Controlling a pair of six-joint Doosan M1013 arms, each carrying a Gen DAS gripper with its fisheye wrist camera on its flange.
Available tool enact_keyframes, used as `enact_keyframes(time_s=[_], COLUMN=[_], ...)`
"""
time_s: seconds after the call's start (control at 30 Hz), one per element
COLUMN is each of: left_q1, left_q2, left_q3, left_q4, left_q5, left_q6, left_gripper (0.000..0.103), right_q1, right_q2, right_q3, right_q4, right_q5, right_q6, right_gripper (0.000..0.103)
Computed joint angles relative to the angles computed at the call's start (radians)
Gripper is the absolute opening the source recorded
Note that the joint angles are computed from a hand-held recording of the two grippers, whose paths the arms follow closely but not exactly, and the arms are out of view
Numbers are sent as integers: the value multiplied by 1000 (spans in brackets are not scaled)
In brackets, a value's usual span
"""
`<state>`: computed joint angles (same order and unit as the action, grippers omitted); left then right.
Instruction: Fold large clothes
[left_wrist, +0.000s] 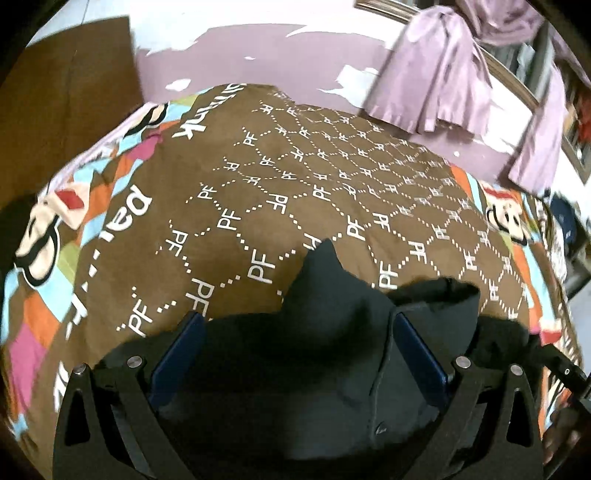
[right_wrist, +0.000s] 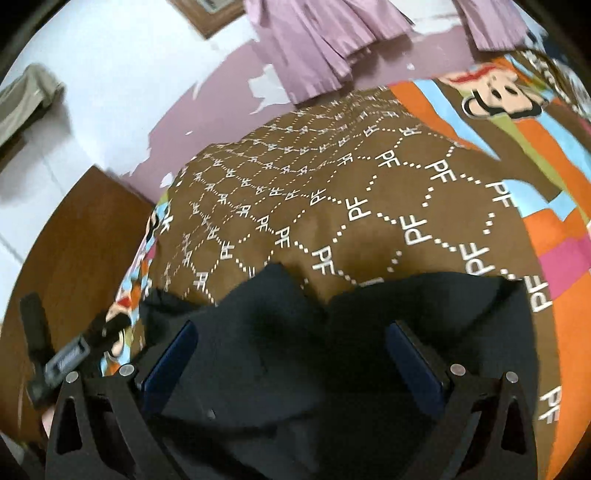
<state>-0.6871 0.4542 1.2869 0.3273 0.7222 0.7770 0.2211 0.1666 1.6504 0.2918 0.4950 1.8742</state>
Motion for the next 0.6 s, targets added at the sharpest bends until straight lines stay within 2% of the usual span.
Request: enact_keyframes(time_s=[0.07, 0.13, 0.23, 0.33, 0.4, 0.43, 0.47, 0.5, 0.57, 0.6], left_q1=[12, 17, 21, 29, 37, 45, 49, 54, 54, 51], left_q2=[2, 10, 22, 35, 45, 45, 46, 46, 48, 45], left_q3=[-6, -22, -40, -48, -56, -53, -53, -51, -56, -55], left_q4=[-41, -55, -67, -103, -141, -181, -211, -251, -267, -255], left_q5=[-25, -20, -9, -20, -16, -33, -46, -60, -49, -50], left_q6=[14, 29, 44, 65, 82, 105, 125, 159, 199, 199], left_gripper=[99, 99, 94, 76, 56, 51, 42, 26, 11, 8], right_q1=[8, 17, 31, 37, 39, 39, 36, 34, 40, 43], right_q2=[29, 53, 82, 101, 112, 116, 117, 116, 109, 101], right_q3=[-33, -54, -80, -92, -102, -105, -104, -101, -95, -90], right_q4=[-40, -62, -131, -163, -178, -171, -129, -101, -134, -133], right_q5=[11, 6, 13, -8, -4, 3, 5, 3, 18, 23], right_q6=[68, 106, 164, 217, 226, 212, 166, 131, 136, 116], right_gripper=[97, 92, 78, 71, 57, 44, 31, 27, 11, 10])
